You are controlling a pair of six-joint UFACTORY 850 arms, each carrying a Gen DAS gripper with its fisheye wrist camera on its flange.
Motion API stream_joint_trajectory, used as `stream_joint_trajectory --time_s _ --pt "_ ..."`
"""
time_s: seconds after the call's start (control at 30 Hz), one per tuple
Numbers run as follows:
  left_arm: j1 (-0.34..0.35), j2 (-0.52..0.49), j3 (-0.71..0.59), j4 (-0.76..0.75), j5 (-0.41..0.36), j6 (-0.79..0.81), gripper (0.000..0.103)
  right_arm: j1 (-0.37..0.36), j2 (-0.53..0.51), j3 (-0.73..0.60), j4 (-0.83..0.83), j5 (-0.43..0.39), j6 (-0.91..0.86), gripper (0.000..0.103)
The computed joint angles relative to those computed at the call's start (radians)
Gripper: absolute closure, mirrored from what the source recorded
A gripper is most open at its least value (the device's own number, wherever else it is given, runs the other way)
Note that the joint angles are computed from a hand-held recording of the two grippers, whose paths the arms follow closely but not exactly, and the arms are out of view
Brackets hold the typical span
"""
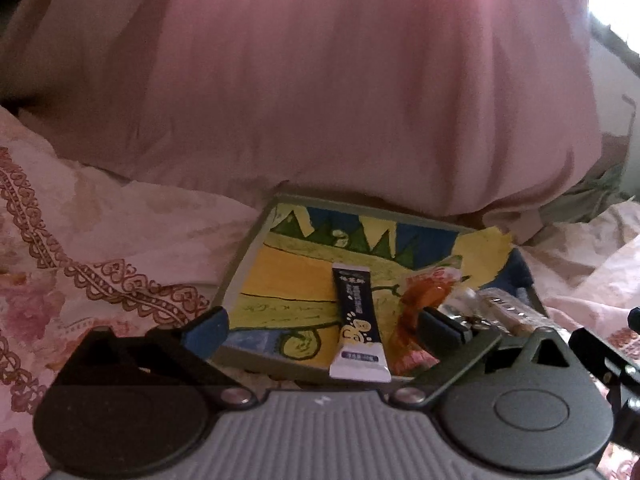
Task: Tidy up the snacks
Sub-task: 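Open both grippers to drop the blue packet and jerky into the tray, then withdraw both tools from the tray toward the gold candy packet and yellow bar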
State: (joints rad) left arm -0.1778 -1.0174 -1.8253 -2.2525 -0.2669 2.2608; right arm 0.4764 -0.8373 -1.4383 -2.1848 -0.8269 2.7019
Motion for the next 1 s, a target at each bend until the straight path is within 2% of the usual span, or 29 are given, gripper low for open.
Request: stream_joint_trajectory --time_s 0.23,0.47,0.73,0.87,1.0 --pt "0.035 0.105 0.187 -0.171 -0.113 0.148 0.001 0.039 0.065 0.076 0.023 -0.048 0.024 0.001" --pt "0.060 0.215 0.391 -0.265 -0.241 0.302 0.001 0.107 0.134 0.175 0.107 -0.076 0.014 0.001" --pt "0.085 0.303 0.554 -0.219 -0.311 0.363 0.000 0.175 0.172 0.229 0.233 -0.119 -0.013 0.001" --pt "0.098 0.342 0.620 -0.191 -0.335 0.443 0.000 0.208 0.188 0.256 0.314 -0.112 -0.023 0.001" --pt "0.115 0.369 0.671 -0.112 -0.361 0.433 0.000 0.245 0.203 0.276 0.394 -0.107 -0.027 0.001"
